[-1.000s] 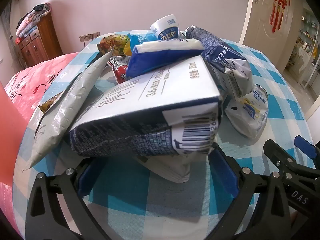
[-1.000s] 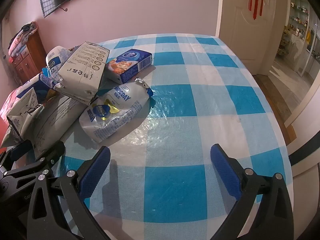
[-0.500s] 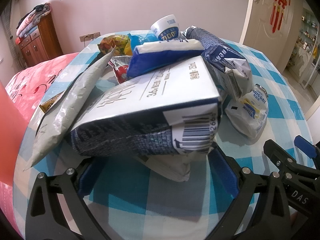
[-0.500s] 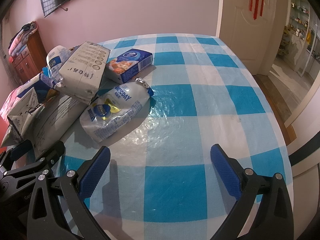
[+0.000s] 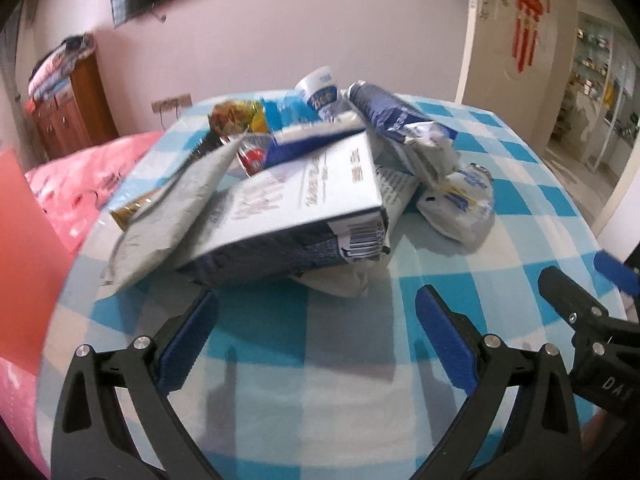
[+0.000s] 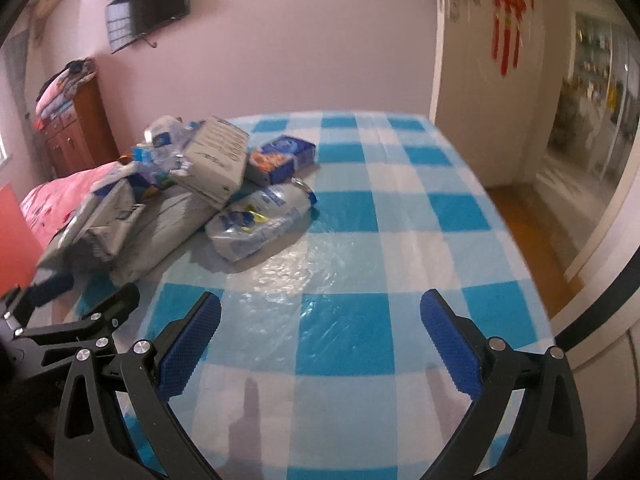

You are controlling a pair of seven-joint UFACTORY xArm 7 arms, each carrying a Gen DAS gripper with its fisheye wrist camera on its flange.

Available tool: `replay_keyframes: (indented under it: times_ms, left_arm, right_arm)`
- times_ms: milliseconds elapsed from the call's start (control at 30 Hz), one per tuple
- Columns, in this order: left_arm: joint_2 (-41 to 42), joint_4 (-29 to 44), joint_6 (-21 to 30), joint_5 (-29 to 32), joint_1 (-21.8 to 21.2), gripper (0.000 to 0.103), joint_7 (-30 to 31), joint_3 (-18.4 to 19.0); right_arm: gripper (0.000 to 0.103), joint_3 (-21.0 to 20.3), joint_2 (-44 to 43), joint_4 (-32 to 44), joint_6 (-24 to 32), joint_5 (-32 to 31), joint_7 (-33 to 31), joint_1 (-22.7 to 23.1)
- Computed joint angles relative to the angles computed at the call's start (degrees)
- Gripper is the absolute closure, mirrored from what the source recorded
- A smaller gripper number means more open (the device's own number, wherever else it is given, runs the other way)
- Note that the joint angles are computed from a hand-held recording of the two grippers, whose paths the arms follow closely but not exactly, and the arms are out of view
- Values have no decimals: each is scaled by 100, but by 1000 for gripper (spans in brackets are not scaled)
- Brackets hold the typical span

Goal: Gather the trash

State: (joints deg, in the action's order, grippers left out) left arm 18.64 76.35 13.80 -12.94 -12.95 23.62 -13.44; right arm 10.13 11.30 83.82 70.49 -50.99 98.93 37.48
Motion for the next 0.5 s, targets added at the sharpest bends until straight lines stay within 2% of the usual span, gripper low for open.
replay_keyframes:
  times_ms: [133,233,500]
  left_arm:
    - [-332,-291,-185,-590,376,4,630,-363]
    - [-583,-460,-208,-1112,527,4,1048,-478]
    - [-968,-560,-129,-2279,503,4,1907,-287]
  right_arm:
    - [4,72,91,316,506,-204,-44,240]
    - [4,76,181,589,857,-417,-107,436]
    - [4,27,351,1154,1329,-808,-188,826]
